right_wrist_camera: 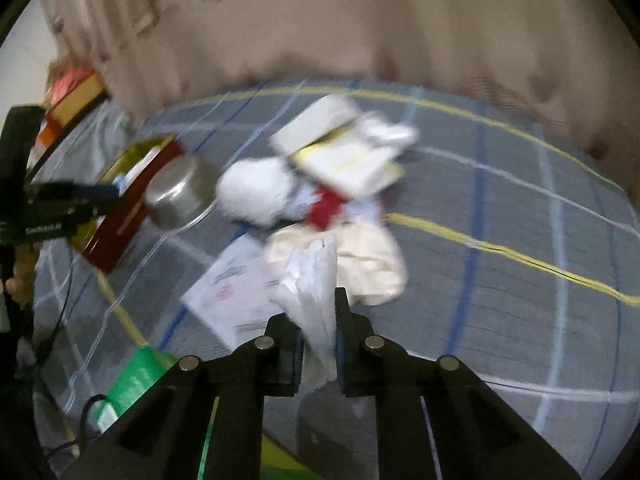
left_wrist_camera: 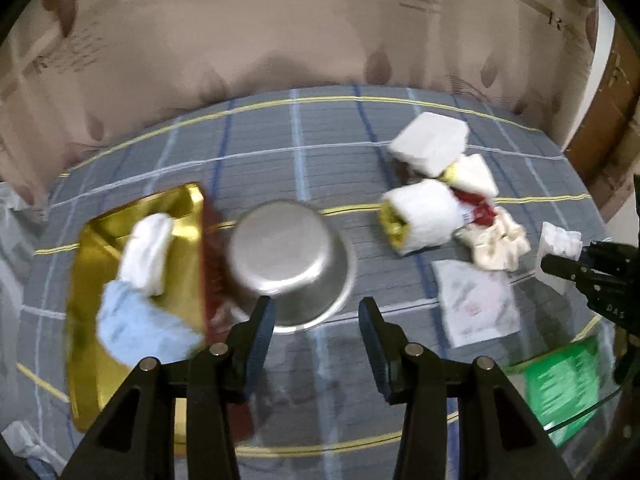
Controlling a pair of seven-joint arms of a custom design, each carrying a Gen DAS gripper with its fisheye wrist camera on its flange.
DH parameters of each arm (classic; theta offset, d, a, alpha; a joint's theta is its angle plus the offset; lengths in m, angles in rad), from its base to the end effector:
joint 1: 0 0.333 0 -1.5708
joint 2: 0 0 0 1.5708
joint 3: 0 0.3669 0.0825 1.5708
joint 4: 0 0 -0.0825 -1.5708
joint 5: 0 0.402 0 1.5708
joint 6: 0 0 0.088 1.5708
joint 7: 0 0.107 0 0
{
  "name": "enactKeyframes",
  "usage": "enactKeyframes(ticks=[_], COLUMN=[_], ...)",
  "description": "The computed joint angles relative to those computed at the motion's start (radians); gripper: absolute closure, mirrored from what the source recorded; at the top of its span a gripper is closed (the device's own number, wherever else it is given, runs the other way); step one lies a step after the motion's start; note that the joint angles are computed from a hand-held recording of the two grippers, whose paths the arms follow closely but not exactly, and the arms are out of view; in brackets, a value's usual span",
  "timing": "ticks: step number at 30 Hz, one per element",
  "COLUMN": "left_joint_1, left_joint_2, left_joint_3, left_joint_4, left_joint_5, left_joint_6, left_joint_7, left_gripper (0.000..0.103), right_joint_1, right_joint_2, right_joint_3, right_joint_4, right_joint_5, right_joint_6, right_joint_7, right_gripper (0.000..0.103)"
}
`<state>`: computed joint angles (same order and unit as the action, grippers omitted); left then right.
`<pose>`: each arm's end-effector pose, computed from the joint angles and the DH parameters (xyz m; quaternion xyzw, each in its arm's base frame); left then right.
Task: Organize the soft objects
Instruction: 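Grasp the white thin cloth beside the cream cloth with the right gripper, then grasp the white fluffy towel with yellow edge using the left gripper while the right holds the cloth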
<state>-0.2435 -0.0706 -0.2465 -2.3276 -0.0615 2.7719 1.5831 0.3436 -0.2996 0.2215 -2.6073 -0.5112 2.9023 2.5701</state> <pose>0.4849 -0.2578 0.4629 -0.5122 0.8205 -0.2217 0.1236 0.3647 0.2699 0.4486 -0.6838 0.6578 -0.1606 0.2717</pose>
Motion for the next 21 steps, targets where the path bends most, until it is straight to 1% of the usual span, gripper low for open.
enactKeyframes(ticks=[2,3,5,7,8,9,11,12,14,16,17,19,21], left_joint_1=[-0.019,-0.025,-0.037,-0.045,-0.048,-0.052,-0.063,-0.068,-0.084,-0.087,-0.089,-0.094,-0.101], left_joint_2=[0.028,0.042,0.073,0.097,0.112,0.125,0.150,0.161,0.186,0.209,0.224,0.256,0.282], left_joint_3=[0.001,0.000,-0.006,-0.011,-0.014,-0.015,-0.017,-0.017,-0.009,-0.013,-0.013,-0.009,-0.001], left_joint_4=[0.035,0.050,0.086,0.113,0.131,0.145,0.172,0.183,0.207,0.231,0.250,0.292,0.322], left_joint_5=[-0.088,-0.113,-0.160,-0.176,-0.193,-0.185,-0.160,-0.149,-0.085,-0.083,-0.080,-0.069,-0.050], left_joint_6=[-0.015,-0.019,-0.030,-0.036,-0.047,-0.056,-0.064,-0.068,-0.066,-0.070,-0.087,-0.131,-0.151], left_joint_7=[0.055,0.071,0.116,0.133,0.154,0.148,0.134,0.133,0.086,0.098,0.100,0.098,0.083], left_gripper=[0.057,0.053,0.052,0.050,0.050,0.049,0.049,0.049,0.049,0.048,0.047,0.047,0.047], right_joint_1=[-0.104,-0.153,-0.186,-0.203,-0.202,-0.201,-0.190,-0.181,-0.166,-0.156,-0.153,-0.136,-0.129], right_joint_2=[-0.040,-0.059,-0.080,-0.080,-0.080,-0.077,-0.067,-0.071,-0.058,-0.046,-0.039,-0.031,-0.035], right_joint_3=[0.083,0.128,0.163,0.187,0.187,0.185,0.166,0.148,0.122,0.092,0.079,0.051,0.035], right_joint_4=[-0.018,-0.021,-0.026,-0.023,-0.024,-0.026,-0.031,-0.043,-0.048,-0.059,-0.065,-0.072,-0.078], right_joint_5=[-0.110,-0.174,-0.255,-0.322,-0.344,-0.366,-0.392,-0.401,-0.426,-0.456,-0.473,-0.482,-0.501], right_joint_6=[-0.026,-0.070,-0.156,-0.226,-0.249,-0.261,-0.262,-0.249,-0.230,-0.200,-0.177,-0.160,-0.141], right_joint_7=[0.152,0.234,0.334,0.415,0.442,0.468,0.504,0.514,0.541,0.576,0.606,0.626,0.652], right_gripper=[0.091,0.091,0.091,0.091,0.091,0.091,0.091,0.091,0.091,0.091,0.091,0.091,0.091])
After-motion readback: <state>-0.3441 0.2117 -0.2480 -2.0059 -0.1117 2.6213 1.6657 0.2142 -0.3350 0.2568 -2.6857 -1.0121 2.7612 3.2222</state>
